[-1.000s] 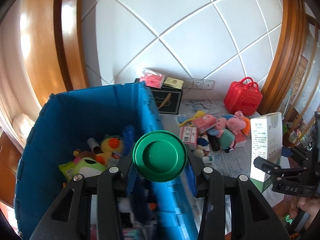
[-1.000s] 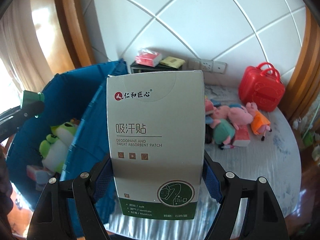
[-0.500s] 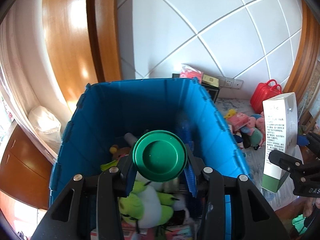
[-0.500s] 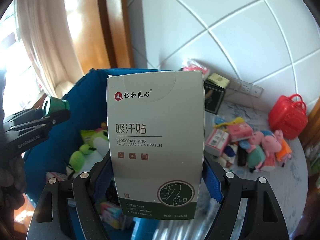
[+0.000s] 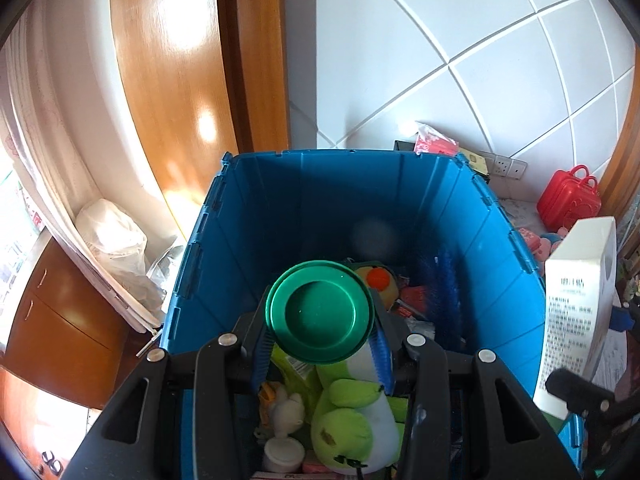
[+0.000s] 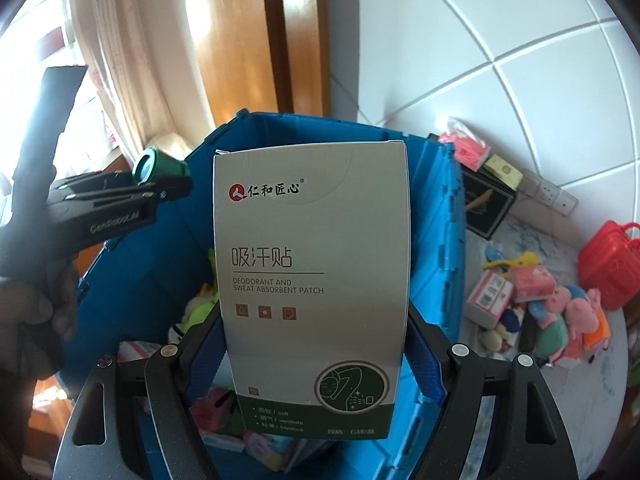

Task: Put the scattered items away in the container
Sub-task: 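Lower the bottle and patch box into the crate and open both tools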

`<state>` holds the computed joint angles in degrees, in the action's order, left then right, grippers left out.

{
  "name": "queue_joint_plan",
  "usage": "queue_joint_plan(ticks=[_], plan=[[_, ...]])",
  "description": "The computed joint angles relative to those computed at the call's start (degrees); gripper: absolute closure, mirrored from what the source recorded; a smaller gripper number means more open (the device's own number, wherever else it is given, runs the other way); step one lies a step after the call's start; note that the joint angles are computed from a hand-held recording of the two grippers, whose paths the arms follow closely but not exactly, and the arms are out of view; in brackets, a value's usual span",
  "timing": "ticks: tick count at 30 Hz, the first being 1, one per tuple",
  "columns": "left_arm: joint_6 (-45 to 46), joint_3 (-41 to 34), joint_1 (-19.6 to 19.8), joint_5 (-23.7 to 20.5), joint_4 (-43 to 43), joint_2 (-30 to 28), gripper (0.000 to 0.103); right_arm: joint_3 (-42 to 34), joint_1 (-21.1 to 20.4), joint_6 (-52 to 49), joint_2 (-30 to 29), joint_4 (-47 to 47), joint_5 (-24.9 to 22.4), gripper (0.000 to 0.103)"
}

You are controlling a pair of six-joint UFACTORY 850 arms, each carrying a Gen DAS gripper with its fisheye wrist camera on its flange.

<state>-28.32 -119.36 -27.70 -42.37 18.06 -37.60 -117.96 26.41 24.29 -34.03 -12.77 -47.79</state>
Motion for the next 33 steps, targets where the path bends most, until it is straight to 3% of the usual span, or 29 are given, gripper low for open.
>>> queue_joint_plan(ticks=[10, 20, 22, 23, 26, 33], plan=[[6.1, -9.6, 1.8, -3.2, -4.5, -6.7, 0.062, -3.5, -0.1, -1.7, -3.9, 3.0, -2.4, 0.024], [9.2, -26.0, 2.3, -9.2, -7.0, -16.1, 0.062, -2.8, -0.8, -2.1, -4.3, 5.6, -2.2, 0.023], [10.0, -33.0, 2.5, -12.5, -8.1, -19.8, 0.028, -3.1, -0.9, -2.7, -4.5, 6.4, -2.4, 0.014], [9.8, -33.4, 2.6, -12.3, -8.3, -20.0, 0.0, -2.9, -0.9, -2.3, -4.4, 6.2, -2.1, 0.0], [7.2, -27.8, 2.6, -9.2, -6.9, -16.6, 0.0, -2.1, -1.0, -2.1, -4.0, 6.2, -1.5, 0.0], [3.9, -20.3, 2.3, -8.2, -3.7, -12.1, 0.0, -0.6, -1.2, -2.0, -2.8, 6.4, -0.6, 0.0]])
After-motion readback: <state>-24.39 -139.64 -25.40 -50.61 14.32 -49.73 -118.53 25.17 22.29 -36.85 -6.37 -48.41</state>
